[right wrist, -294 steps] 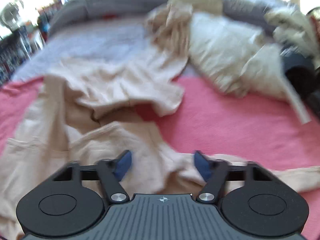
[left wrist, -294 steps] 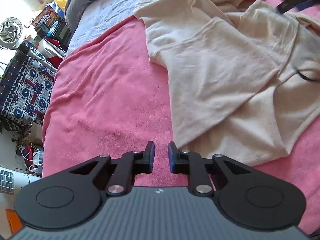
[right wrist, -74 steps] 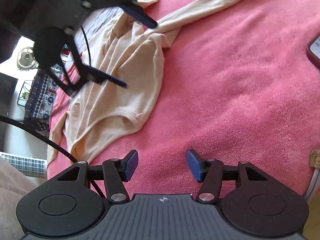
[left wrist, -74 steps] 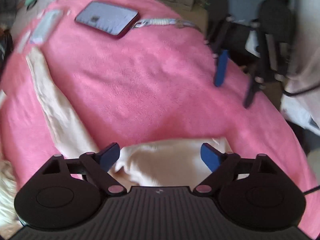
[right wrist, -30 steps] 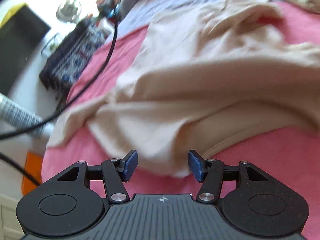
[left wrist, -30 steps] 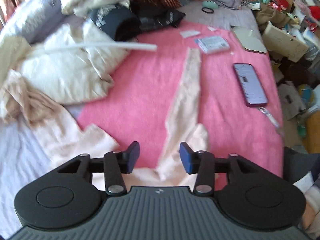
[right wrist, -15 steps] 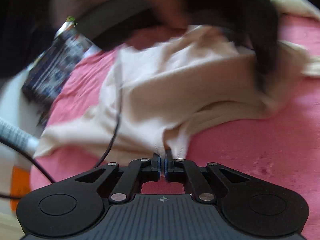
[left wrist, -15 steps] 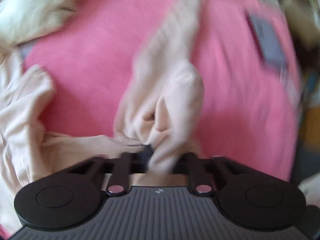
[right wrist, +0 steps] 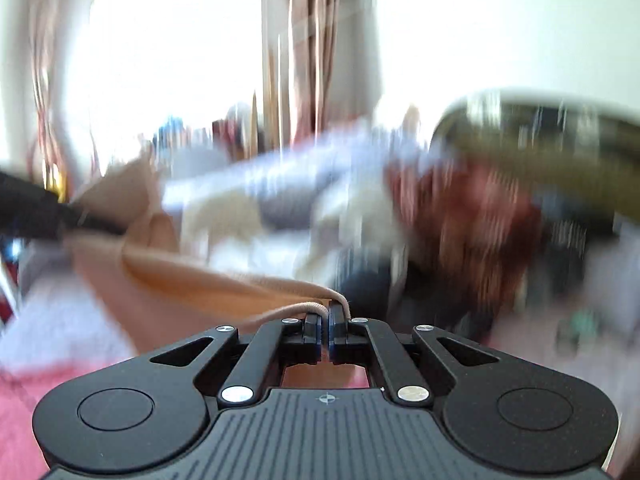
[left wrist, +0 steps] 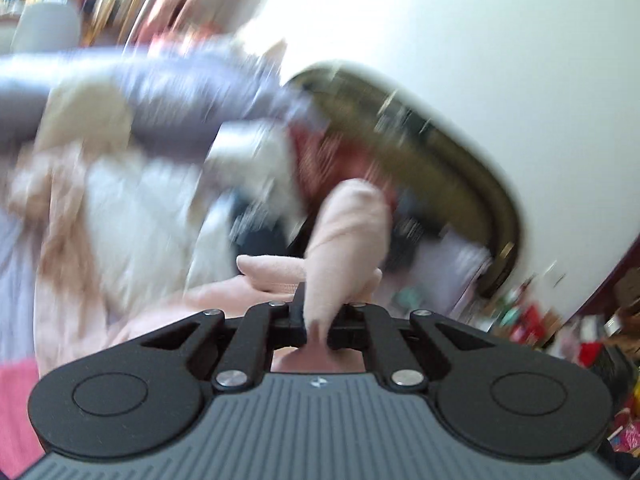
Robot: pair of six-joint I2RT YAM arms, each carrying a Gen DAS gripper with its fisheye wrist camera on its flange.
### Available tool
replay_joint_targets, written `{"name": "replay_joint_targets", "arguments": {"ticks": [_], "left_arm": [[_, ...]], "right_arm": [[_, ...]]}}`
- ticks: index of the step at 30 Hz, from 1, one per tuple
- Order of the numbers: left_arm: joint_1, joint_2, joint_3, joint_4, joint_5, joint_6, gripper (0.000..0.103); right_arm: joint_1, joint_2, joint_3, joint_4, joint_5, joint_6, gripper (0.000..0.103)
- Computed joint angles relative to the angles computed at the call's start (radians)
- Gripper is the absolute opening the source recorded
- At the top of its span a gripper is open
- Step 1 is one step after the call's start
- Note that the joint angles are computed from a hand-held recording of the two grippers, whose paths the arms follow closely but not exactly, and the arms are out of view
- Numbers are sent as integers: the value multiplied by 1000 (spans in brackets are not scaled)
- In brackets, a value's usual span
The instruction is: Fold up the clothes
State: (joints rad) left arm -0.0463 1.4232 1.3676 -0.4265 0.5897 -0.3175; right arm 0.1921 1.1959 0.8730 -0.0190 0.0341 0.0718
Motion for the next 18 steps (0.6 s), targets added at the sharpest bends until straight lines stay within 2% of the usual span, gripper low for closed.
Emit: {"name": "replay_joint_targets", "arguments": {"ticks": [4,7,11,13,15,16,18], "left_arm": [[64,-121,160,-36,39,-55,6],[143,-178,340,-159,86,-46,6],[266,-262,518,-344,160,27,6],[385,-309,553,-387,250,7,6],[581,-345,595,-423,410,-15,8],[688,-355,616,-488,477,34,8],[888,-341,677,-750,583,241,12]], "right_arm": [[-35,-47,190,7,-59,24,4],[-87,-94,317,5,-144,36,4],[-204,-140,428,10,-325,43,5],[-248,-150,470,11,-407,44,5],[-280,-151,490,18,-490,48,5],[-273,-147,482,20,-509,27,5],[-190,-135,438,-4,-464,-83,5]]}}
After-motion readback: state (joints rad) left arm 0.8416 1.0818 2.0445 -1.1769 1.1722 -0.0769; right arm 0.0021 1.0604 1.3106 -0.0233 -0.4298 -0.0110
